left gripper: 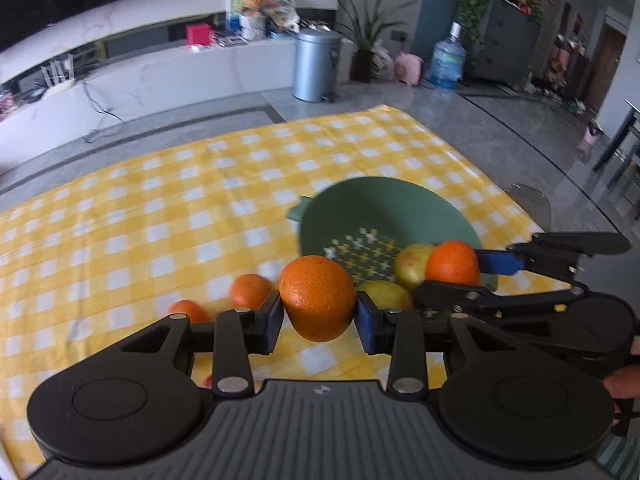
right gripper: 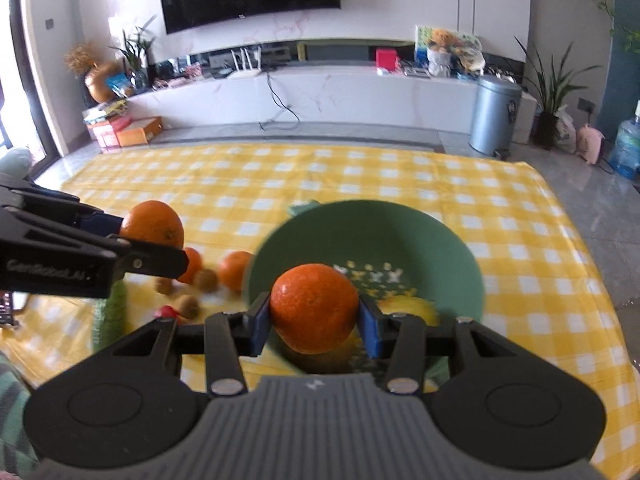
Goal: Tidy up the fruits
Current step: 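Carry both oranges over the green colander and lower them inside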
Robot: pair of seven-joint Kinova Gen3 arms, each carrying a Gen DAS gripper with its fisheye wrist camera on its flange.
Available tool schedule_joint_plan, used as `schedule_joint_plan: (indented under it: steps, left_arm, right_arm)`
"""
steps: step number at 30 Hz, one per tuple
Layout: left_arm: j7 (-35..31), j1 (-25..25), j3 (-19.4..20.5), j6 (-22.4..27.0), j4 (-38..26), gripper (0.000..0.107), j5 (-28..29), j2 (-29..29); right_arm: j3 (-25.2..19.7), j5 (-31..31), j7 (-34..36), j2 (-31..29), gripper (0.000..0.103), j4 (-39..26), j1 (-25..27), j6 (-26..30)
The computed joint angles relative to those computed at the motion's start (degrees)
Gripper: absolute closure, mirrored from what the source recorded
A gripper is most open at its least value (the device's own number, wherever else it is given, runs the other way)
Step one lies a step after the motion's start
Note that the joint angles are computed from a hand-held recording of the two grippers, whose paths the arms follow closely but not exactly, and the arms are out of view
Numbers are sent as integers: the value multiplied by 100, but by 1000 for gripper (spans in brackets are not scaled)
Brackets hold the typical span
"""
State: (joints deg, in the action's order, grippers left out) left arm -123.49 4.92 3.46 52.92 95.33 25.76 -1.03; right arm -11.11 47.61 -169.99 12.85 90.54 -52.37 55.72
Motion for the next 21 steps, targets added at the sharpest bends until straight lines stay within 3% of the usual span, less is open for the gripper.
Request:
schedule_joint_plan:
  steps: [10, 21]
  left_arm:
    - [456, 300, 402, 147, -396, 65, -594, 736]
    - [615, 578, 494, 80, -691, 65, -963, 1077]
  right_arm:
    - [146, -994, 1627, 241, 60, -209, 597, -79]
    - [353, -1179, 1967, 273, 60, -133, 746, -394]
